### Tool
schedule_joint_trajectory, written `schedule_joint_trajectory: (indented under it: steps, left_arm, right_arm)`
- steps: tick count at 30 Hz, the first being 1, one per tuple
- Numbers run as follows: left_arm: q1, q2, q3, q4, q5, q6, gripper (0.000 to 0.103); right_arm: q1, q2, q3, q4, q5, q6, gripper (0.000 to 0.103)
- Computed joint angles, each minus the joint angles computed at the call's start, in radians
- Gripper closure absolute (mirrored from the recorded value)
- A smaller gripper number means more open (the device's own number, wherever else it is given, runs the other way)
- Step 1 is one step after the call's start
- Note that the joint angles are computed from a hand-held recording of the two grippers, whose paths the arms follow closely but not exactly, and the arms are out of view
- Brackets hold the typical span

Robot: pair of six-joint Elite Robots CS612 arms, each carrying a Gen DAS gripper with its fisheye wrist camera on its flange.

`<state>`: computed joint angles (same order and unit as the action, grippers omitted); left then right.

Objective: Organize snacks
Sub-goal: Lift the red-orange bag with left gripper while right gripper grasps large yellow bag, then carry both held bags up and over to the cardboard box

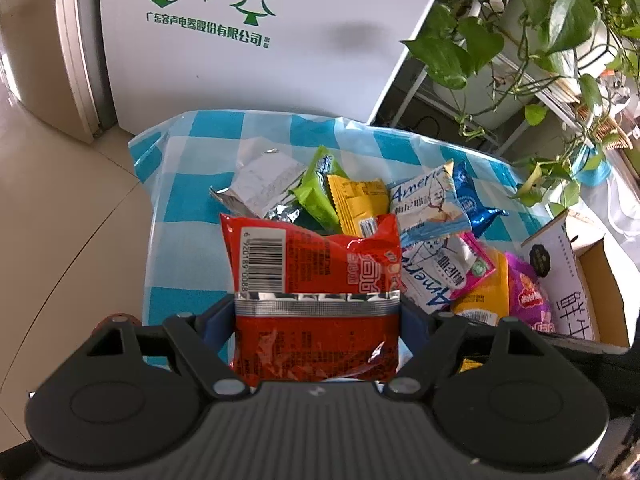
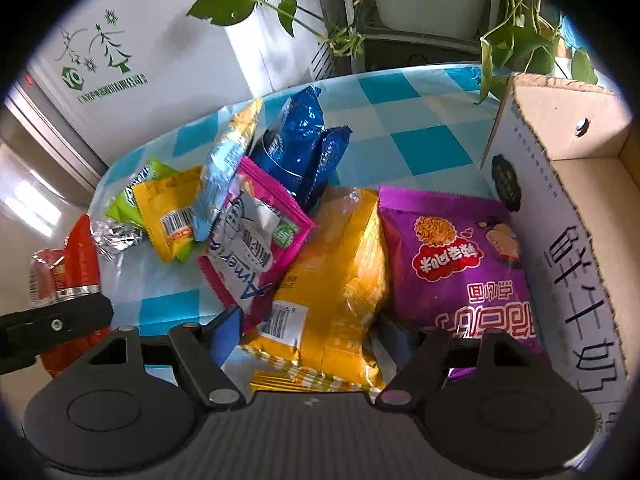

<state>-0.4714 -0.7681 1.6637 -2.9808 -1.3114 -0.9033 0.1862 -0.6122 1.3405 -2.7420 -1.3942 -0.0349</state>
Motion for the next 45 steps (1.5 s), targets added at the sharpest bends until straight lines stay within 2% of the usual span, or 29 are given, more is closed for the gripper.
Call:
schedule_joint_trajectory:
  steps: [4, 7, 15, 24, 38, 45]
  left_arm:
    - [-0.002, 0.002, -0.004, 0.019, -0.001, 0.007, 0.022]
    - [-0.005, 0.002, -0.005, 0.025, -0.003, 0.02, 0.022]
    - [-0.015, 0.002, -0.003, 0.01, 0.025, 0.045, 0.022]
    - [-0.022, -0.003, 0.011, -0.015, 0.063, 0.051, 0.022]
    - [-0.037, -0.019, 0.049, -0.032, 0.103, 0.017, 0.022]
    - [-0.058, -0.021, 0.059, -0.02, 0.149, 0.031, 0.022]
  right_arm:
    - [0.004, 0.003, 0.002, -0.014, -0.019, -0.008, 0.025]
    - [0.006, -0.001, 0.012, -0.036, -0.034, -0.019, 0.033]
    - [0.001, -0.026, 0.037, -0.026, -0.013, -0.056, 0.041]
    - [-0.016, -0.066, 0.087, -0.039, 0.069, -0.066, 0.042]
    - [-0.028, -0.107, 0.16, -0.102, 0.14, -0.055, 0.042]
    - [-0.027, -0.126, 0.197, -0.144, 0.161, -0.076, 0.042]
